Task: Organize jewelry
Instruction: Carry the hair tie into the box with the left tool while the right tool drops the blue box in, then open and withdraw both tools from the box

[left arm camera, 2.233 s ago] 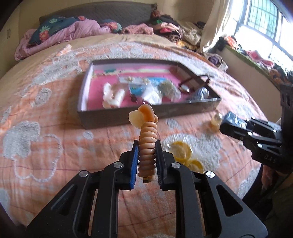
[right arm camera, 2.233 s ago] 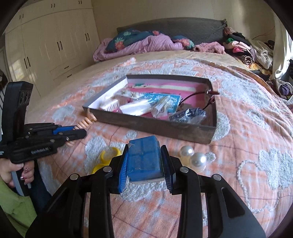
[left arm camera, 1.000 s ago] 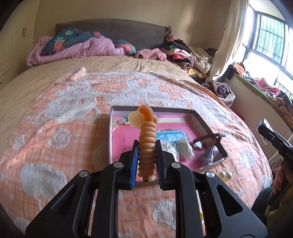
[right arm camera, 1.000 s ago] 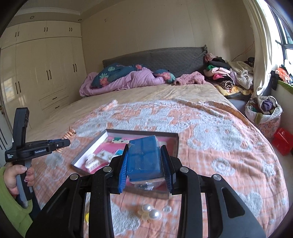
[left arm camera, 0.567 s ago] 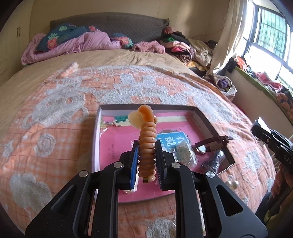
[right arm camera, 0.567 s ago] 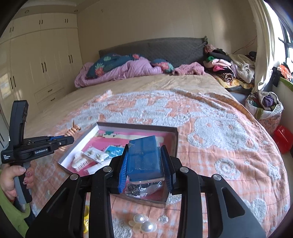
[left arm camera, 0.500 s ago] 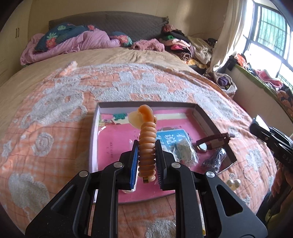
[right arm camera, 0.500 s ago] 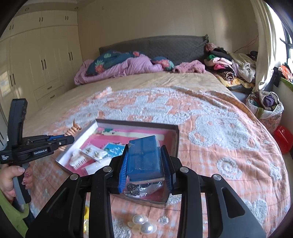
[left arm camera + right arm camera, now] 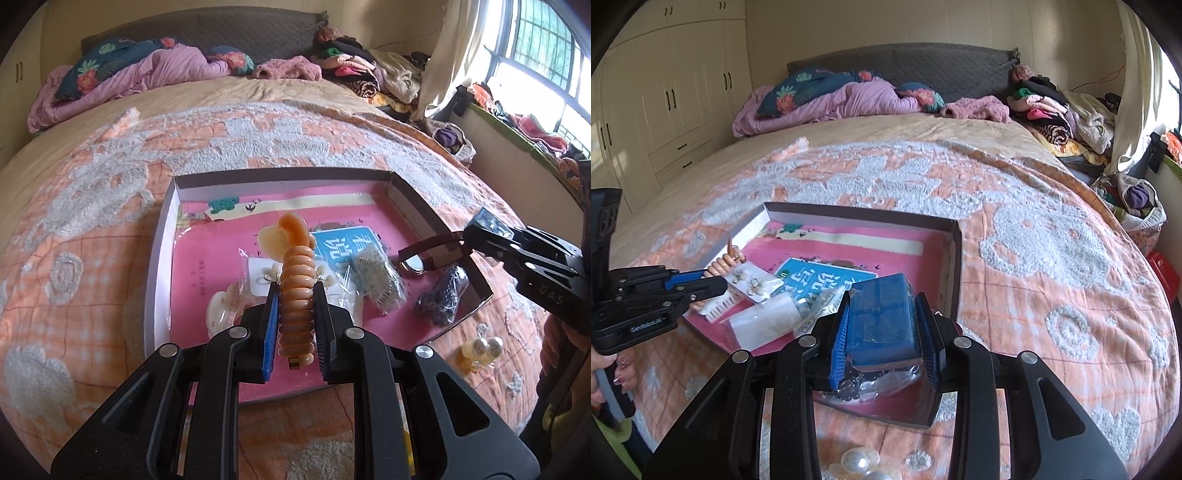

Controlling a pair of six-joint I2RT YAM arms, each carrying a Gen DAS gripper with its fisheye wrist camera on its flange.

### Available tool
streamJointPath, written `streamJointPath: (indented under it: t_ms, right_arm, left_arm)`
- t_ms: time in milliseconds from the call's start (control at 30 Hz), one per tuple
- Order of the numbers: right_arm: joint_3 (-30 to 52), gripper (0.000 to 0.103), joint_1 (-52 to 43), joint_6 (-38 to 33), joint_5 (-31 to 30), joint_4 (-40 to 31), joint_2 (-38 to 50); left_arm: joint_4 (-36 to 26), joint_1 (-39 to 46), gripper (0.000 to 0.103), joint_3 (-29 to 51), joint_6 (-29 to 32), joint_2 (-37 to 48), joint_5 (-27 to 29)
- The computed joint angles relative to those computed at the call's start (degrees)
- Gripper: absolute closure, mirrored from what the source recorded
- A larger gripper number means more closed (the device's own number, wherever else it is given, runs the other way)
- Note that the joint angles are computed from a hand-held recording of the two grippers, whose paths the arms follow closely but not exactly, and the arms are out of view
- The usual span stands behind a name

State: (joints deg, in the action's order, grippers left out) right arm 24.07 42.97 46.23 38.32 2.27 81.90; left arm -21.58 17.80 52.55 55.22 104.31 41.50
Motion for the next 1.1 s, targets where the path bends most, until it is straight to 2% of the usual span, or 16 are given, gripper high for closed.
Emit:
streamJointPath:
  t_ms: [200,400,467,533,633,667,800,867,900,1033,1100]
  right_arm:
    - [-1.66,0.071,-1.89,-0.51,-1.85,5.28,3.08]
    - [-2.69,0.07,-1.74,-0.33,-2.16,6.94,3.17]
    - [-3.12,0.067,-1.15,0.23,-2.15,6.99,2.69]
    - [-3.39,0.059,-0.11,1.27,-1.32,6.51,1.92]
    - [-3.67,0.056,1.43,2.61,-0.11,4.67,0.1]
    - [-3.54,0.055,2.17,3.4,0.45,3.65,-0.51]
    - [-4.92,0.045,4.77,6.9,2.94,0.77,-5.07]
    - [-5.17,0.041,6.09,8.74,4.07,-1.47,-7.24]
    - [-5.42,0.037,7.09,10.1,5.02,-2.74,-8.53]
    - [-5.5,0.023,10.83,14.97,8.2,-8.07,-12.64]
    - [-5.21,0.02,12.85,17.74,9.98,-10.94,-14.1]
  left_arm:
    - [1.07,-0.62,0.092,-0.54,0.24,0.6,-1.1]
    - [1.77,-1.0,0.092,-0.56,-0.1,1.13,-2.07]
    - [1.79,-1.01,0.092,-0.38,-0.05,1.31,-2.1]
    - [1.78,-0.95,0.092,-0.34,-0.05,1.34,-2.1]
    - [1.87,-0.97,0.092,-0.37,-0.18,1.32,-2.17]
    - [1.97,-0.88,0.09,-0.55,-0.2,1.18,-2.07]
    - [1.95,-0.24,0.068,-0.63,-0.03,0.85,-1.89]
    - [1.34,0.3,0.062,-0.53,0.31,0.57,-1.5]
    - [0.99,0.54,0.056,-0.44,0.41,0.38,-1.29]
    - [-0.29,1.83,0.043,-0.75,1.09,-1.45,0.2]
    - [-1.68,2.89,0.034,-0.62,1.79,-2.42,1.19]
